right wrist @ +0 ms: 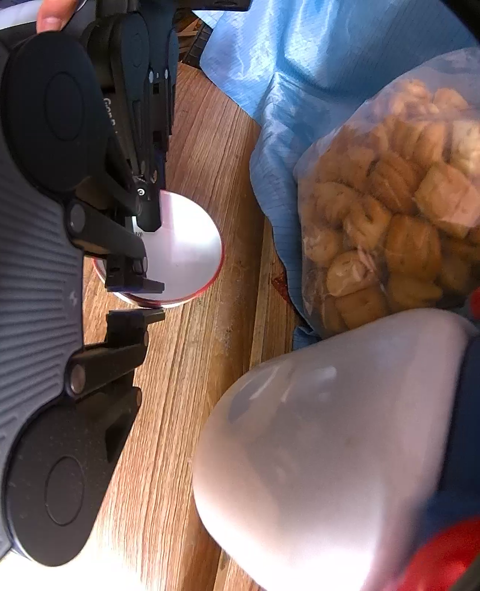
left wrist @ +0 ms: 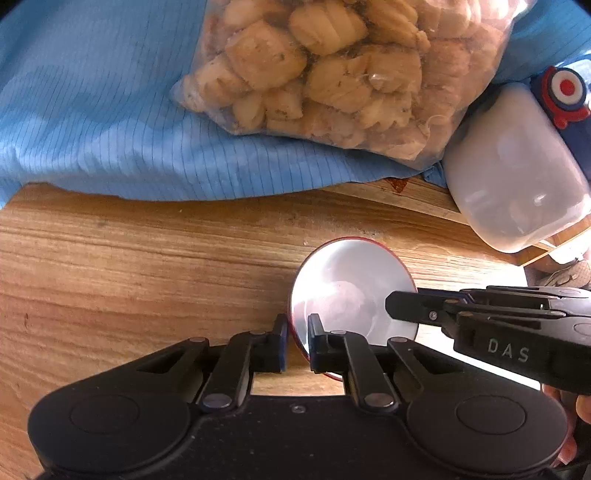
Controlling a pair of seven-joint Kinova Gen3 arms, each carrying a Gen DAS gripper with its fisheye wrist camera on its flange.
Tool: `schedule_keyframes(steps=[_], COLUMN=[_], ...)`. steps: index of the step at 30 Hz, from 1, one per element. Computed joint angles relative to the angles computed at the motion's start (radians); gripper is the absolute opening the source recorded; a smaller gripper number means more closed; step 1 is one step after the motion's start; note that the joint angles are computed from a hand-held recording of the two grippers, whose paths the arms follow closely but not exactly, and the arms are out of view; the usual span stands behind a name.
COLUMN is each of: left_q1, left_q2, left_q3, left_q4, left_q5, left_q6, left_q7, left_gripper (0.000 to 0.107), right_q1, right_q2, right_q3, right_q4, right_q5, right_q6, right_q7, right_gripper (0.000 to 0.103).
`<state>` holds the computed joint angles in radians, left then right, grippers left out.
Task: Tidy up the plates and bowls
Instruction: 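Lift the remaining white bowl with both grippers, then carry the white bowl over the steel bowl with both grippers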
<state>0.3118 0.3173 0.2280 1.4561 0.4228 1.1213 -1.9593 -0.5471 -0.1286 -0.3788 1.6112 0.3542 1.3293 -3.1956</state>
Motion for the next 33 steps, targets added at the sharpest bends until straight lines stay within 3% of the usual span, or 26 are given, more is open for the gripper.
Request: schedule_keyframes(steps=[13,33], left_q1=[-0.013,-0.026], left_q2=[-0.1,-0.244], left_q3=[0.002,-0.032], left_q4=[0.059,0.182], left_q5=[0.066,0.171], left_q6=[-0.012,0.024], left_q7=[-0.024,-0.108], left_gripper=[0.01,0.01], right_q1=[-0.04,-0.196], right_q2=[-0.013,0.003], right_q3=[-0.078,-0.174], right_q4=[-0.047,-0.115], right_q5=[0.072,0.164], right_q6=[0.099,0.286], right_q7=[-0.116,-0.339], right_gripper=[0.008,0.008])
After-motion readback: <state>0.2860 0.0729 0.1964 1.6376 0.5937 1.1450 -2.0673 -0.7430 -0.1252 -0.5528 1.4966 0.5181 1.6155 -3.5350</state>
